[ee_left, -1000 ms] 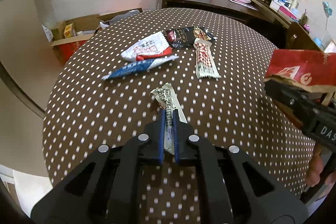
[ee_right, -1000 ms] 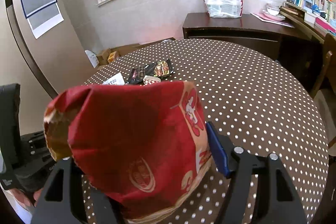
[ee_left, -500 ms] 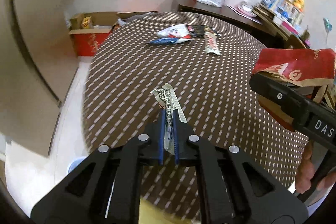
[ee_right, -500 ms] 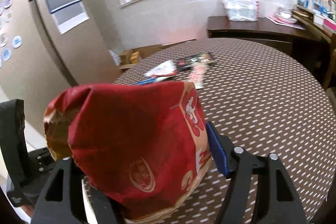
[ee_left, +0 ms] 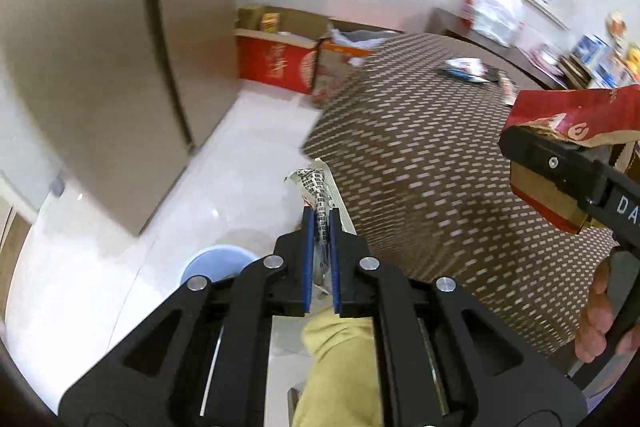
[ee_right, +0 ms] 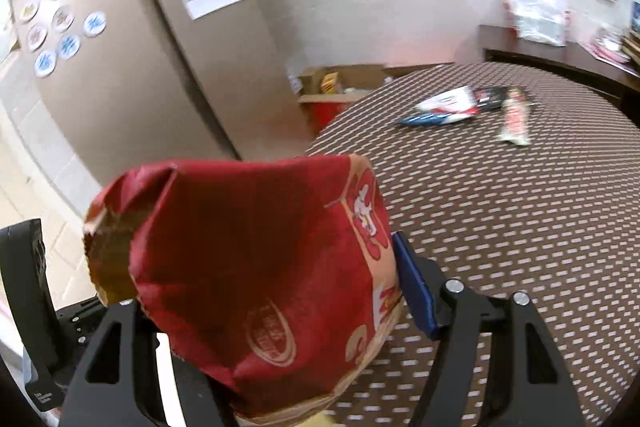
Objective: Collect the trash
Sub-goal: 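Carry the red bag and clear wrapper with both tools to the blue wastebasket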
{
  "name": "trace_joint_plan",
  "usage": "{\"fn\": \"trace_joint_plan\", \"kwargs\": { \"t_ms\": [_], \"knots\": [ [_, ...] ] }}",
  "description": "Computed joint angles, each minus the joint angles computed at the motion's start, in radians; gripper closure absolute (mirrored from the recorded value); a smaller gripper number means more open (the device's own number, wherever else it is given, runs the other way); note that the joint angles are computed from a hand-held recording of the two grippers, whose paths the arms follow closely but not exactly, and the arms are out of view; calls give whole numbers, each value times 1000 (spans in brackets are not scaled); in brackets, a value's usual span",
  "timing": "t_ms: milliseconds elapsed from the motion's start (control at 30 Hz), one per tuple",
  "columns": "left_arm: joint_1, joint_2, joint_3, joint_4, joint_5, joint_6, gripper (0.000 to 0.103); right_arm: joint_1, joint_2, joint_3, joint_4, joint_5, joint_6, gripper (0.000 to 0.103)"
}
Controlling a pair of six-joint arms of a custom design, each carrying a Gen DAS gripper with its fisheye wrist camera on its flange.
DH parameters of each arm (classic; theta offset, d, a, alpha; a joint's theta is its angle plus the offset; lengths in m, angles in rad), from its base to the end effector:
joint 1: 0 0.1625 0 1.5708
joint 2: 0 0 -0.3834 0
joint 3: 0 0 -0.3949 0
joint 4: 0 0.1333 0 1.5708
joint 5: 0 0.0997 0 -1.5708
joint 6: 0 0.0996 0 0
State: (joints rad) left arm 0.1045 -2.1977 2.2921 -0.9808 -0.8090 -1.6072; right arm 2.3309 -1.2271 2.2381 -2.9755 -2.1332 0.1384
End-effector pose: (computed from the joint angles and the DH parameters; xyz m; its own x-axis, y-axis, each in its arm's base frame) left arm -0.1777 -0.2218 0.3169 -0.7831 -0.1086 -0.6123 0.3302 0.7617 -0.5574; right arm 0.3773 -0.2805 0.1493 -0.8346 -0.3381 0.4348 -0.5262 0.7229 -0.4479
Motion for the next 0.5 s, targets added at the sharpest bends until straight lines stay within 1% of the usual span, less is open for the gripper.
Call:
{"fn": "trace_joint_plan", "kwargs": {
  "t_ms": [67, 200, 333, 500],
  "knots": [
    [-24, -37, -11, 107, -25, -83, 96, 13, 37, -20, 6, 15, -3, 36],
    [-49, -96, -24, 248, -72, -193, 96, 47, 119, -64, 22, 48, -2, 36],
    [-80, -154, -37, 367, -122, -281, 96, 69, 188, -107, 39, 73, 1, 36],
    [-92, -208, -46, 453, -157, -344, 96, 86, 249, -143, 68, 100, 14, 36]
  ]
}}
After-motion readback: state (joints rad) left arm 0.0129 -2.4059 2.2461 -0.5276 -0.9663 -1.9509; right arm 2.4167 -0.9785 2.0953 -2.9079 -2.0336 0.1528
